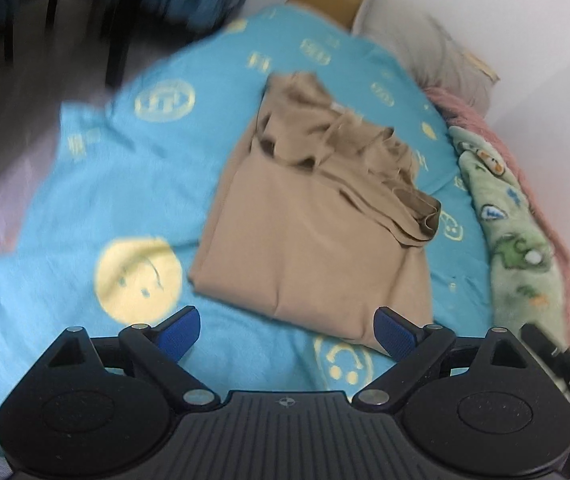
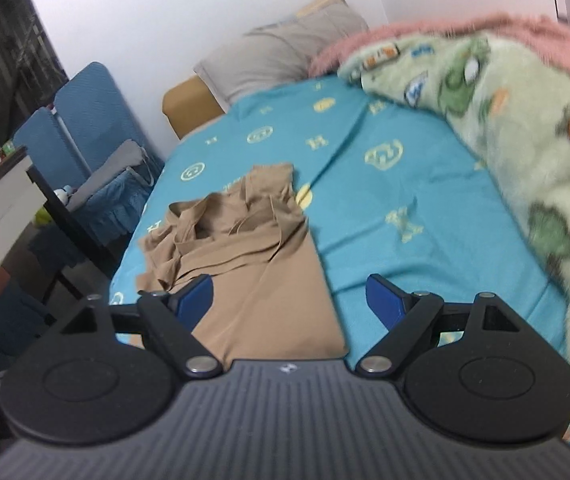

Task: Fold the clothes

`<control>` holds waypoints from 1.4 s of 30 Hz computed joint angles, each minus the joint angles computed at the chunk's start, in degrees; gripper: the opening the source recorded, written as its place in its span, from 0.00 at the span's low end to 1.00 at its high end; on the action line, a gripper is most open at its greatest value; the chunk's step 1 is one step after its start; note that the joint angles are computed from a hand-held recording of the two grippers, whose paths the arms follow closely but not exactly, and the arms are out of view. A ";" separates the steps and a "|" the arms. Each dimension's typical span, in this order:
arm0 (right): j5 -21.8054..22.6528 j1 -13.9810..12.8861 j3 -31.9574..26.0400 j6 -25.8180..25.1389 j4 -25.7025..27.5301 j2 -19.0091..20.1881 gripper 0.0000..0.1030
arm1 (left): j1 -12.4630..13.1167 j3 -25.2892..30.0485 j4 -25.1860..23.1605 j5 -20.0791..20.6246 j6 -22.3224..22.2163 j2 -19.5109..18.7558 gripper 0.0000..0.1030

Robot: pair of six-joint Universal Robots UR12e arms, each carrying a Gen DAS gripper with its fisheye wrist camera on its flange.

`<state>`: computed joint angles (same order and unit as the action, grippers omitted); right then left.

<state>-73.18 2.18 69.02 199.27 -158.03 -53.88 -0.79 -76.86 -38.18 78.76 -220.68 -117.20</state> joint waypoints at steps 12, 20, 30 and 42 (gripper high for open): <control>15.39 -1.29 -5.05 36.40 12.05 5.45 0.83 | 4.08 0.68 0.55 -16.86 -11.18 -4.59 0.79; 10.13 -0.28 -5.11 39.86 7.59 7.36 0.72 | 3.71 -1.86 14.82 -11.92 -21.23 -6.01 0.53; 5.99 0.12 -5.77 36.06 6.31 7.92 0.14 | 2.82 -3.18 18.63 -5.78 -22.69 -5.40 0.10; 7.90 -0.15 -4.82 34.74 -2.36 4.41 0.11 | 1.36 -4.20 30.82 0.14 -10.35 -1.09 0.05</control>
